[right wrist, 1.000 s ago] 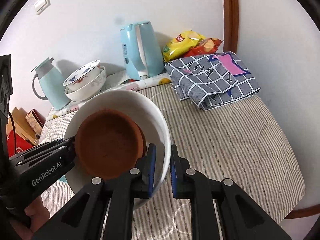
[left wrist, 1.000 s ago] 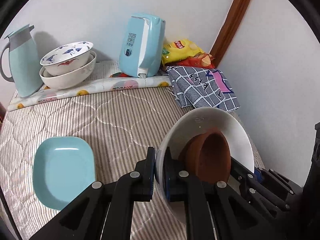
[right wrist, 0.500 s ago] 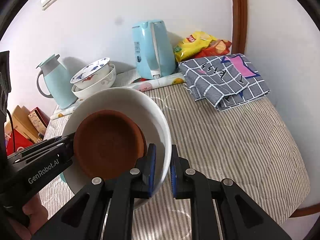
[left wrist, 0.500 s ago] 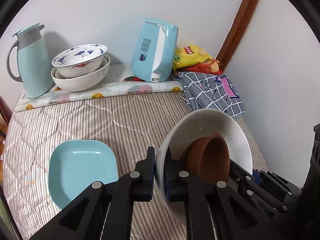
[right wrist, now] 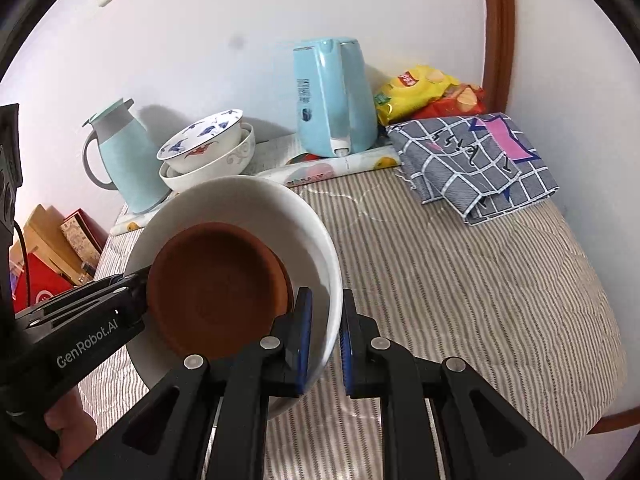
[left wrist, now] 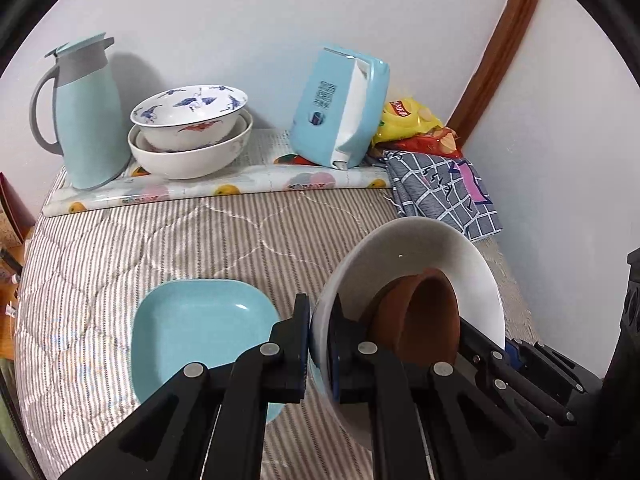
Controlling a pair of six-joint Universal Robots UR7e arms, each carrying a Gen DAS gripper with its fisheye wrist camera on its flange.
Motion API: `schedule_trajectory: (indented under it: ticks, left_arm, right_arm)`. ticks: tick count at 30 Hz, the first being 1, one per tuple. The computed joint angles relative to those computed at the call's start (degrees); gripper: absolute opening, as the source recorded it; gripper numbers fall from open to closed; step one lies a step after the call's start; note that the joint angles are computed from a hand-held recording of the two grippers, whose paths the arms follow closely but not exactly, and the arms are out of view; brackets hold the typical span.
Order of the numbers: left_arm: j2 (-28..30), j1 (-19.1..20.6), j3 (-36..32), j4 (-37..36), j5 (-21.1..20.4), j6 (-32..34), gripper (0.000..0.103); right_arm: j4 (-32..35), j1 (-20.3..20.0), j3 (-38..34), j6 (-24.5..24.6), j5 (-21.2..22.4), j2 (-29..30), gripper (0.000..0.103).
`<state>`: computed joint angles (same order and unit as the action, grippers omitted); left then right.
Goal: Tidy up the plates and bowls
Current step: 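Lift the white bowl with both grippers and carry it over the light-blue plate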
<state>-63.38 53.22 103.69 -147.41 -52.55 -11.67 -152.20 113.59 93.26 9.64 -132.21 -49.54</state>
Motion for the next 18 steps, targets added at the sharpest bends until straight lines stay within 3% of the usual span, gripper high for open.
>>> schedule_trajectory:
  ticks: [18]
  left_arm:
    - [-3.1, 2.4, 1.4, 0.5, 0.1, 1.7, 0.008]
  right_arm:
    - [-0.2, 1.7, -1.4, 2.3, 0.3, 3.7, 0.012]
